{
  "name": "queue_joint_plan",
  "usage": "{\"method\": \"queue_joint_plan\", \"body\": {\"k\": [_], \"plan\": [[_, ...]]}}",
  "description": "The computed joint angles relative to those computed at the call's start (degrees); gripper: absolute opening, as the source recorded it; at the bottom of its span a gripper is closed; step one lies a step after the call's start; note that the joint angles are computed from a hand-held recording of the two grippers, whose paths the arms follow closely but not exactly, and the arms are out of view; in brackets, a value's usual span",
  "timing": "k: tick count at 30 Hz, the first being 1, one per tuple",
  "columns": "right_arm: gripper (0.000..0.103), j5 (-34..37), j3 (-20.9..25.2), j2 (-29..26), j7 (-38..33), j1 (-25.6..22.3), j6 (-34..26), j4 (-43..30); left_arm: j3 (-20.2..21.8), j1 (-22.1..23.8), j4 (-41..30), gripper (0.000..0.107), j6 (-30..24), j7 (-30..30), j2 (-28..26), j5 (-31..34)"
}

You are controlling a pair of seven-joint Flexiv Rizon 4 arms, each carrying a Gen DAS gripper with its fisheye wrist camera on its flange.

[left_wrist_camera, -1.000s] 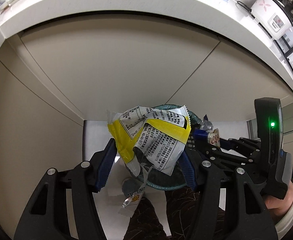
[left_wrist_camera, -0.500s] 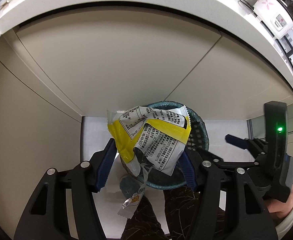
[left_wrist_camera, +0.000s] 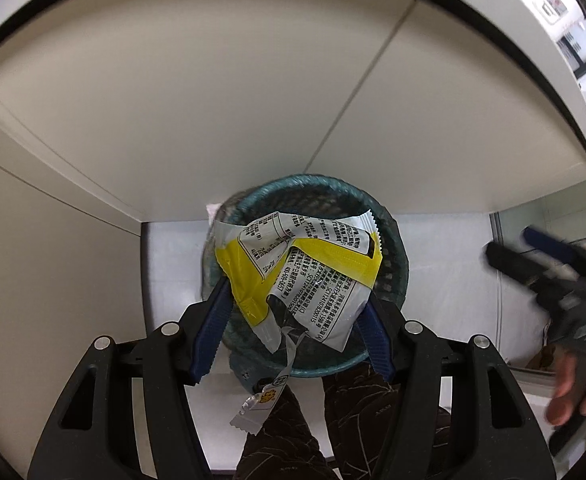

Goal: Collect trash
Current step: 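Open the left tool to drop the yellow wrapper into the wastebasket, then raise both open tools to the white pill bottle and milk carton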

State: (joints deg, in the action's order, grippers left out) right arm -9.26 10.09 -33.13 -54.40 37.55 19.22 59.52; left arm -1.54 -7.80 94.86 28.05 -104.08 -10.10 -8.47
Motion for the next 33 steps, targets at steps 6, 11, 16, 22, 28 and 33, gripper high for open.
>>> {"method": "queue_joint_plan", "body": {"k": [6, 11, 16, 22, 28, 33], "plan": [[0.092, -0.9, -0.8, 1.5, 0.7, -1.1, 1.0, 0.0, -0.7, -1.0, -1.0, 0.064, -0.2, 1.3, -2.1, 1.5], [0.092, -0.7, -0.8, 1.8, 0.4, -1.9, 1.3, -0.3, -0.9, -1.8, -2.2, 0.07, 0.1, 0.9, -3.7, 2.0], [0.092, -0.9, -0.8, 2.3, 0.3, -2.3, 1.0, 0.2, -0.8, -2.7, -2.1, 0.076, 0.8, 0.7, -3.9, 3.0], [0.092, -0.7, -0.7, 2.5, 1.3, -2.5, 1.1, 1.0, -1.0, -2.9, -1.1, 0.087, 1.4, 1.5, -4.1, 2.1], [0.092, -0.6, -0.5, 2.4, 1.0, -2.4, 1.4, 1.1, -1.4, -2.6, 1.1, 0.097, 3.2, 3.2, -3.4, -1.0], [0.092, -0.4, -0.4, 2.5, 0.9, -2.5, 1.6, 1.6, -1.6, -2.3, 1.7, 0.097, 3.2, 4.8, -2.9, -3.2]]}}
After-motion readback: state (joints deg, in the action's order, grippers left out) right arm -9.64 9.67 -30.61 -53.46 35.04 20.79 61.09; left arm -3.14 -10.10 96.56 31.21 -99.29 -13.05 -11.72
